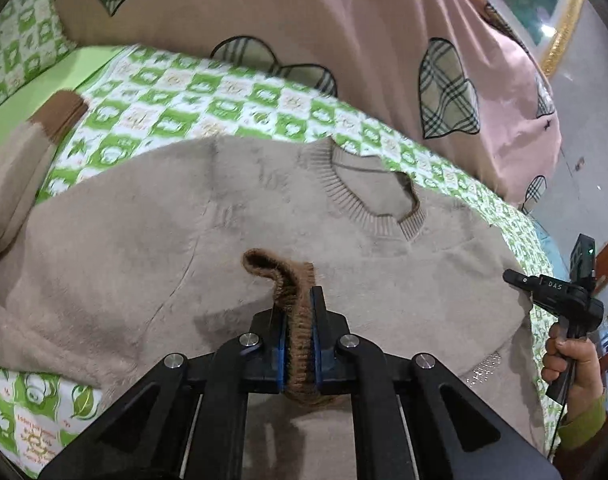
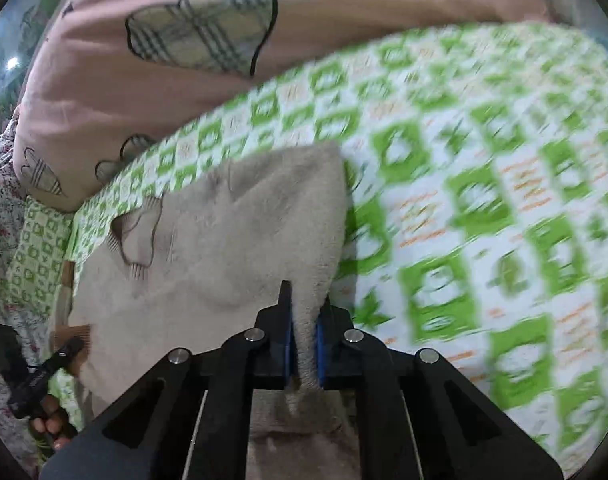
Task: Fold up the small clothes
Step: 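Grasp the other sleeve's brown cuff with the left tool, then carry the sleeve across the sweater body with the left tool and release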
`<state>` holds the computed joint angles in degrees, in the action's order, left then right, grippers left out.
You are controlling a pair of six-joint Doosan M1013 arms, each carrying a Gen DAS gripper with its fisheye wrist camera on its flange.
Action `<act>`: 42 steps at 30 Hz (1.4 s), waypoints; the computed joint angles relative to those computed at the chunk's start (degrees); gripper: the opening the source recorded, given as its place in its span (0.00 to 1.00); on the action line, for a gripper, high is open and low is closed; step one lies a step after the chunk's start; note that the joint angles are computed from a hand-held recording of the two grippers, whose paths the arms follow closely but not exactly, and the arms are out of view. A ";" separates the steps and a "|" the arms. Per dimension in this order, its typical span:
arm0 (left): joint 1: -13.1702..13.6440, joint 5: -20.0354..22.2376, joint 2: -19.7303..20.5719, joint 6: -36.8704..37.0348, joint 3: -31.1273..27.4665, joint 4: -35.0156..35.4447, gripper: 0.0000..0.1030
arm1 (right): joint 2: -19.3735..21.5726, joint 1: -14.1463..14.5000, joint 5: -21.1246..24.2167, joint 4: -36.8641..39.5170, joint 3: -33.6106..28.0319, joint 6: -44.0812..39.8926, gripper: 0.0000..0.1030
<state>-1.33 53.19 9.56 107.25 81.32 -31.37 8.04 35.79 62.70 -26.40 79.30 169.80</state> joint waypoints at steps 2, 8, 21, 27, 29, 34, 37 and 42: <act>-0.85 0.21 0.56 -1.61 -0.38 3.75 0.08 | 0.40 -0.22 1.24 1.05 -0.18 -0.73 0.09; 0.14 2.18 0.48 -2.28 0.29 4.07 0.14 | 1.91 1.97 10.02 -2.80 -2.90 4.75 0.24; 3.58 1.89 -3.36 -2.15 2.46 6.14 0.24 | 0.32 7.41 7.82 -5.25 -2.12 6.12 0.48; 6.66 -1.68 -2.46 -8.85 -1.93 13.48 0.63 | -0.26 10.71 9.74 -10.26 -3.74 7.67 0.53; 7.20 -2.18 -1.16 -11.21 -4.00 16.29 0.65 | -0.20 11.40 9.97 -10.77 -3.98 8.69 0.53; 7.32 1.50 5.22 -13.87 -12.05 21.09 0.68 | 0.58 11.71 6.87 -8.46 -4.44 8.96 0.54; 6.92 1.89 8.10 -16.52 -14.86 24.71 0.68 | 1.04 12.08 5.09 -7.25 -4.81 8.92 0.54; 6.55 6.98 12.89 -18.51 -18.75 29.53 0.66 | 1.78 12.31 3.00 -4.53 -5.71 7.03 0.54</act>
